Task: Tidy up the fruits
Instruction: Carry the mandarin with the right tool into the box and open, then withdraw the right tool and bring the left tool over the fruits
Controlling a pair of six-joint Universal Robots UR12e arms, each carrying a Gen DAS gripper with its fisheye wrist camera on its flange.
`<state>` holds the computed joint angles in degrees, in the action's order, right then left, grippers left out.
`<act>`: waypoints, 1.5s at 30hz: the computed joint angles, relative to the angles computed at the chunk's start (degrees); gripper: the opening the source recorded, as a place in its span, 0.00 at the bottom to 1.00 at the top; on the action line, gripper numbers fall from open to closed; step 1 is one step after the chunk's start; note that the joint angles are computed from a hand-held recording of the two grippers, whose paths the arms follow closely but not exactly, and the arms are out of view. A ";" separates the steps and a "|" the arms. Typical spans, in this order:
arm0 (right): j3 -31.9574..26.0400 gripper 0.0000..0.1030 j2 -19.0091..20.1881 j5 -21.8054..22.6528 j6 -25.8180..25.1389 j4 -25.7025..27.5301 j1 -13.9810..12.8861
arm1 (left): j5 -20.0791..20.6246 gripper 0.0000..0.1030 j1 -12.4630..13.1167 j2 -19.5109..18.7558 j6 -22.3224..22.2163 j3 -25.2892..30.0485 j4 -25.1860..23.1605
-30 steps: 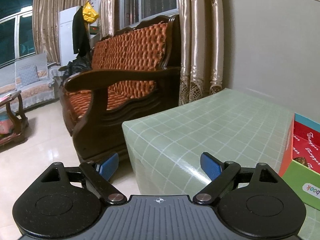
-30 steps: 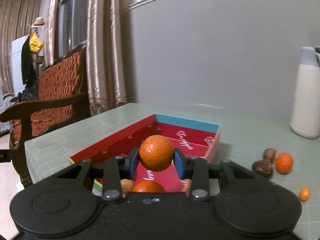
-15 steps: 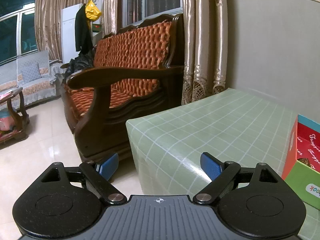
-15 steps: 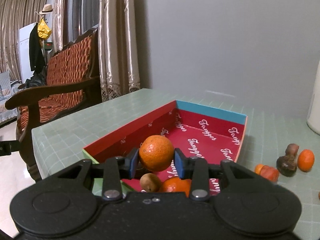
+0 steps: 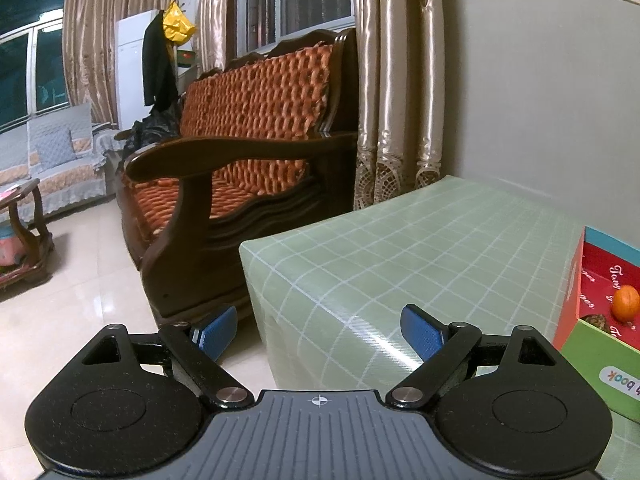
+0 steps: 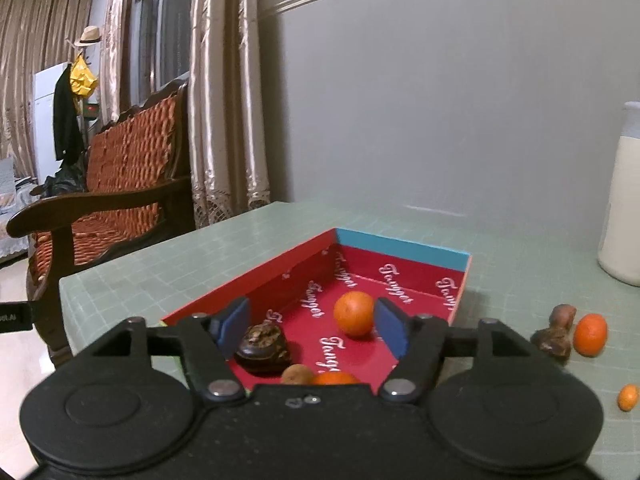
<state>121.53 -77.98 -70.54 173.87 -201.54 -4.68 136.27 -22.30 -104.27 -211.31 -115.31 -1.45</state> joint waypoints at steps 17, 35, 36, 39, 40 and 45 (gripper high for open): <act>3.26 0.81 -1.91 -6.87 1.55 -4.24 -4.47 | -2.73 0.86 -4.56 -4.67 7.63 5.36 5.47; 7.89 0.82 -4.77 -21.13 12.73 -5.71 -14.22 | -9.77 0.86 -11.75 -12.91 26.84 14.67 18.60; 8.09 0.82 -4.84 -21.63 12.75 -5.90 -14.48 | -10.31 0.86 -11.97 -13.26 27.74 15.14 18.82; 8.58 0.82 -5.06 -23.56 12.43 -6.31 -15.06 | -12.76 0.86 -12.52 -13.96 29.15 16.10 19.02; 8.78 0.82 -5.17 -23.85 12.42 -6.34 -15.41 | -13.40 0.86 -12.69 -14.25 29.64 16.49 19.09; 9.91 0.82 -5.77 -25.96 11.91 -6.82 -16.88 | -17.29 0.86 -13.43 -15.33 31.05 18.35 17.86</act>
